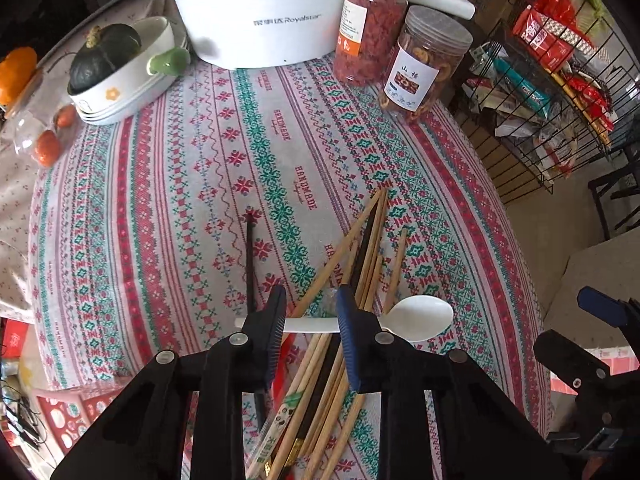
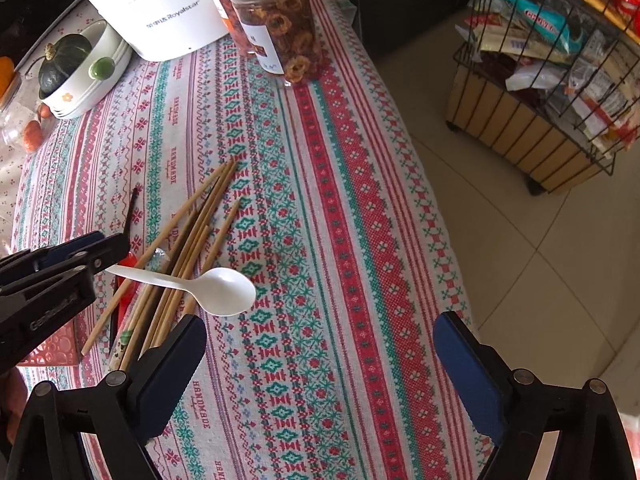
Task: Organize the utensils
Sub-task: 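Grasp a wooden chopstick from the pile with the left tool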
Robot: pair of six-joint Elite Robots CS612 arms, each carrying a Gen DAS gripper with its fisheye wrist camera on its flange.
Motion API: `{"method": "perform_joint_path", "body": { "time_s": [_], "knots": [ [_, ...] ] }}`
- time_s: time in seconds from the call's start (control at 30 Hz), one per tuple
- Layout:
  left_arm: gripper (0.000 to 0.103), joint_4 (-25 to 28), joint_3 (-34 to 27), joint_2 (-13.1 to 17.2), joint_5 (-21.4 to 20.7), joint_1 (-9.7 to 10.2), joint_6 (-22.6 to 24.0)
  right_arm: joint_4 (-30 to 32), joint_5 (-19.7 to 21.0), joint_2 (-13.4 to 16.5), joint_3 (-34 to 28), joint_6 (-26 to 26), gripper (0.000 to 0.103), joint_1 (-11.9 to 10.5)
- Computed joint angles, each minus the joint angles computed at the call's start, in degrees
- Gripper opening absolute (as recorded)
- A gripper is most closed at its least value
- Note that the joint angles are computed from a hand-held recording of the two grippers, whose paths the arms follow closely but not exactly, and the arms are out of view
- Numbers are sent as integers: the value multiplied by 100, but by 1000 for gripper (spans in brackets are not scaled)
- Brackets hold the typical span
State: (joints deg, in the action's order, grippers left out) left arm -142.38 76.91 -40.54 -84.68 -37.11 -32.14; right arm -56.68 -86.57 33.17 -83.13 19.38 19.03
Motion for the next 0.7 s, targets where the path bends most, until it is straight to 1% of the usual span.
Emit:
{"method": "perform_joint_path", "body": {
  "time_s": [0.07,0.17,0.23,0.33,0.4,0.5,0.57,0.7],
  "knots": [
    [22,-12,-159,145,-140,24,48,20,31,-2,53,25,92,-12],
    [20,98,-403,330,-146,30,132,26,16,-24,118,31,92,-10],
    [19,276,-571,441,-93,28,172,-4,46,-29,134,28,92,-10],
    [15,486,-717,557,-97,45,117,-44,81,-42,145,-4,92,3],
    [15,288,-623,546,-62,36,99,-75,52,-47,142,-41,92,18],
    [13,158,-469,477,76,2,134,-91,-11,-48,137,-91,92,39],
    [7,18,-331,406,167,-17,94,-78,-11,-52,155,-101,92,38],
    [6,-471,29,201,177,-16,-50,-98,-33,-48,181,-102,92,36]
  ]
}}
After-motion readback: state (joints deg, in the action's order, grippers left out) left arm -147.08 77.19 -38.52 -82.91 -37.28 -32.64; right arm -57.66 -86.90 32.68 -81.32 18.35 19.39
